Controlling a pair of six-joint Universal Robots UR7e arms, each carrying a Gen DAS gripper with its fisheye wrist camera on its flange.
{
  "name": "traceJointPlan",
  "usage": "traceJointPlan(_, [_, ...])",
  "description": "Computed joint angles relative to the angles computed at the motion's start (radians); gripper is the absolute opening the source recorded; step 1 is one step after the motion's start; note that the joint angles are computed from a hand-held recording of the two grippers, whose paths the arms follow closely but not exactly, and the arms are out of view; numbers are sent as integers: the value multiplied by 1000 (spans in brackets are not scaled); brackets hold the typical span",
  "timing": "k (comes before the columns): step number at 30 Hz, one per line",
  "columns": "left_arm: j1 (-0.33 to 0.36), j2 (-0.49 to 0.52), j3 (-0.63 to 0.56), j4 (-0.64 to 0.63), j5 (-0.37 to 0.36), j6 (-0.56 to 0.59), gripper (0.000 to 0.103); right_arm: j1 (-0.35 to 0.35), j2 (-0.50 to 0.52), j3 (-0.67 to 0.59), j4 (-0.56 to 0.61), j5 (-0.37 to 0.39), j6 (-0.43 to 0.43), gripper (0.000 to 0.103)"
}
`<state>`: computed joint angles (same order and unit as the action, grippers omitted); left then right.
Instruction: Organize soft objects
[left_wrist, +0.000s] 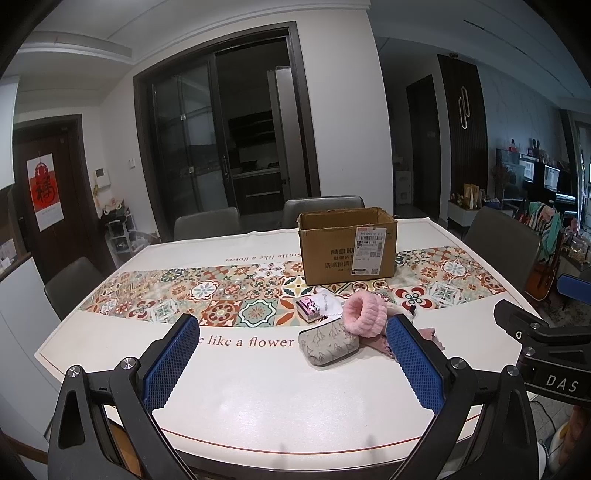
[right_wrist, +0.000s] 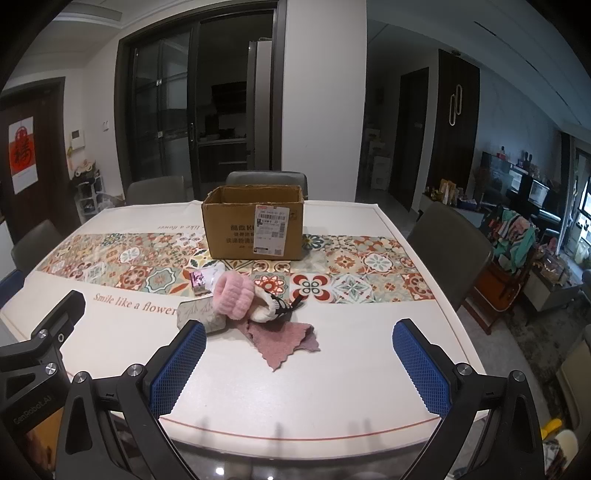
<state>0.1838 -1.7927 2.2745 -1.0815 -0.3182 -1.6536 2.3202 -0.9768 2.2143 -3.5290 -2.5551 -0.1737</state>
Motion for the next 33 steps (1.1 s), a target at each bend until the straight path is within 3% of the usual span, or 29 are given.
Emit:
traceJointPlan(5, [26, -1, 14, -102, 5, 92, 103, -23, 0, 3, 10, 30, 2, 103])
traceJointPlan(14, [110, 9, 61, -459, 17, 419, 103, -59, 0, -9, 55, 45, 25, 103])
traceJointPlan(21, [198, 57, 102, -883, 17, 774, 103, -86, 21, -46, 98, 50, 49, 103])
traceJointPlan(29, [343, 195, 96, -1470, -68, 1278, 102, -121, 69, -124, 158, 49, 82, 103])
traceJointPlan(33, [409, 243, 59, -1588, -141, 1423, 97, -140, 93, -166, 202, 45, 119, 102])
